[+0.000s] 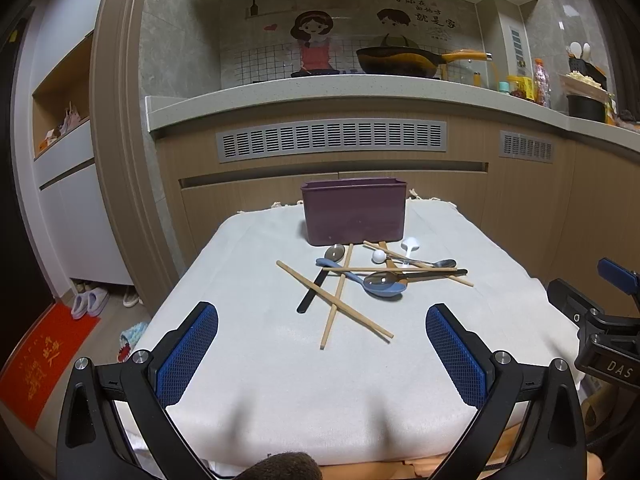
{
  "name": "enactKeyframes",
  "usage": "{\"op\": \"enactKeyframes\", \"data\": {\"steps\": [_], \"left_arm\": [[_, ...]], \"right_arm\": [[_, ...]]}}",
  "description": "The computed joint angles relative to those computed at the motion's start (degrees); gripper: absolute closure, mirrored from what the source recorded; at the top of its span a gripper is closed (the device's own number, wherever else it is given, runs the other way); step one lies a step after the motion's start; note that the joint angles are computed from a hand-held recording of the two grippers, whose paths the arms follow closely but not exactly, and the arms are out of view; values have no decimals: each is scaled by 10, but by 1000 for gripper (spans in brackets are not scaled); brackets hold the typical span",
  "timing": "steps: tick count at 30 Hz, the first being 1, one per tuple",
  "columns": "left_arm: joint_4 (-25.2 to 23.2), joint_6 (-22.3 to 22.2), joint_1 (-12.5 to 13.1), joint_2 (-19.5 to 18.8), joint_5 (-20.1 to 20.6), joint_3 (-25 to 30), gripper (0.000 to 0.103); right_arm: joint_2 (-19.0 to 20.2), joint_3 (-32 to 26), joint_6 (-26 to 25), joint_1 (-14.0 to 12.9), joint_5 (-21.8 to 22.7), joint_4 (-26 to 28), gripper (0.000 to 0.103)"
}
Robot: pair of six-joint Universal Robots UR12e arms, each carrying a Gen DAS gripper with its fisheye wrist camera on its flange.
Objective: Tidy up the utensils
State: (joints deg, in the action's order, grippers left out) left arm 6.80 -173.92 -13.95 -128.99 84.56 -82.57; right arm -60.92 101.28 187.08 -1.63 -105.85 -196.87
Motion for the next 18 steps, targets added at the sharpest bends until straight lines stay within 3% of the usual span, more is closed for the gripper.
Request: {"op": "enactKeyframes", "data": {"steps": [18], "left_arm": [[6,-3,1,2,-5,-1,0]], "right_arm": [[-1,0,5,-2,8,4,0]]}}
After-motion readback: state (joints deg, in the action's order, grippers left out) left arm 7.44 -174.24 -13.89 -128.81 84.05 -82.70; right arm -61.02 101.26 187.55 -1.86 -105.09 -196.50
